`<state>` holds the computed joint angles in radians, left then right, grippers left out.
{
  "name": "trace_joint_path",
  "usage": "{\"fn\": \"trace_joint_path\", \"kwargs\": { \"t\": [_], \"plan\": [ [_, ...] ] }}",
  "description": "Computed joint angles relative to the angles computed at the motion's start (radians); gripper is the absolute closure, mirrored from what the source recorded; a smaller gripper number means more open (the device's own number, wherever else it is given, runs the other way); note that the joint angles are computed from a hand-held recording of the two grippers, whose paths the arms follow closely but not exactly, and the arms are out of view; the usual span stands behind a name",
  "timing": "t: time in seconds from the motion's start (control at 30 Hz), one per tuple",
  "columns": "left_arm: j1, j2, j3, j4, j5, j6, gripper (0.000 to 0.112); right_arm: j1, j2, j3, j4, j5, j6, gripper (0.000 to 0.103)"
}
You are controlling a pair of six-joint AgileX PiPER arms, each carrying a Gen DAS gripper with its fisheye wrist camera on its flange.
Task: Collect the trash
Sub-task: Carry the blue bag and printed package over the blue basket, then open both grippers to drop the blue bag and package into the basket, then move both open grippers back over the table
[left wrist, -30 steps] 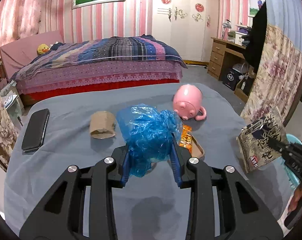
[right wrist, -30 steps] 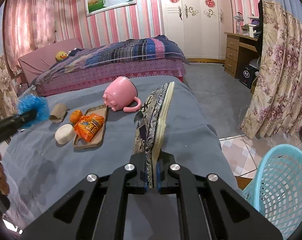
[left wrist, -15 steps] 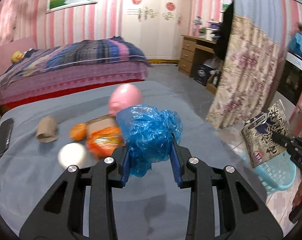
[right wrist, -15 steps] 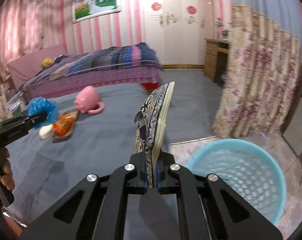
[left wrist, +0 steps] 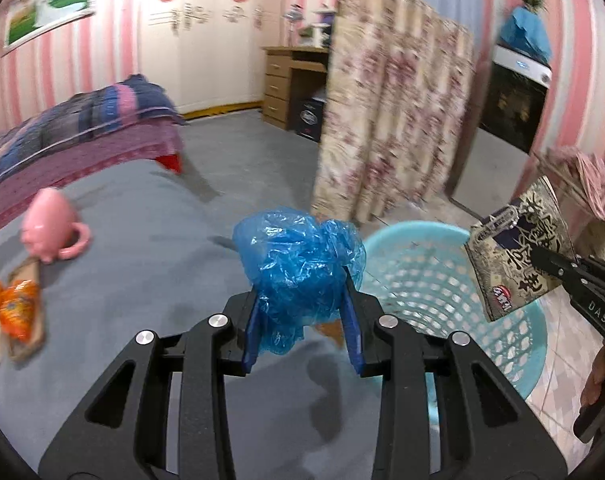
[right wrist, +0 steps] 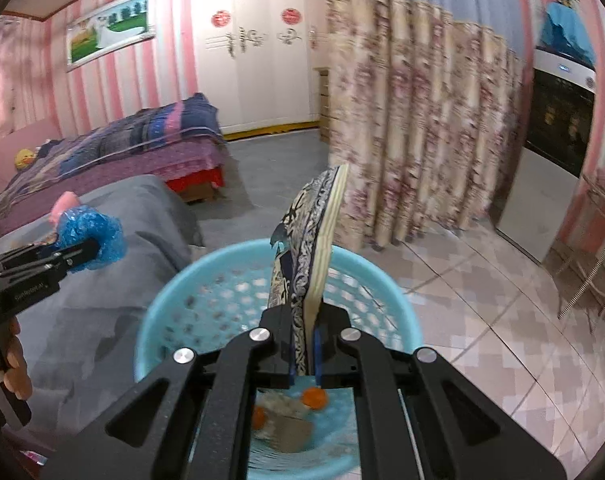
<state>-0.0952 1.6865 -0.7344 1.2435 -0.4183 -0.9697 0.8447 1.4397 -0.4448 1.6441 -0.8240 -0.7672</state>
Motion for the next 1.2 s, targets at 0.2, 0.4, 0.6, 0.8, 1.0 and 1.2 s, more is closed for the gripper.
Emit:
{"fn": "trace_joint_path", "kwargs": {
  "t": [0.2,0.4,0.6,0.8,1.0,1.2],
  "plan": [
    [-0.178,0.063,-0.015,-0.188,0.062,0.157,0.079,-0.038,-0.002,0.079,-0.071,0.008,0.130,0.097],
    [-0.232,0.085,-0.037,-0.213,0.082,0.172,0.043,-0.056,0.009,0.118,-0.106,0.019,0.201,0.097],
    [-0.194,0.065,-0.032,-0.240,0.087,0.194,0.025,-0.057,0.018,0.121,-0.108,0.022,0.215,0.097],
    [-0.096,0.032,-0.016,-0.216,0.061,0.176,0.020,-0.047,0.077,0.077,-0.102,0.016,0.229,0.093],
    [0.014,-0.001,-0.007,-0.104,0.025,0.086,0.019,-0.047,0.171,0.003,-0.081,0.001,0.238,0.041],
    [0.155,-0.048,0.008,0.010,-0.025,0.019,0.016,-0.010,0.228,-0.076,0.040,-0.056,0.154,0.012]
  ]
}}
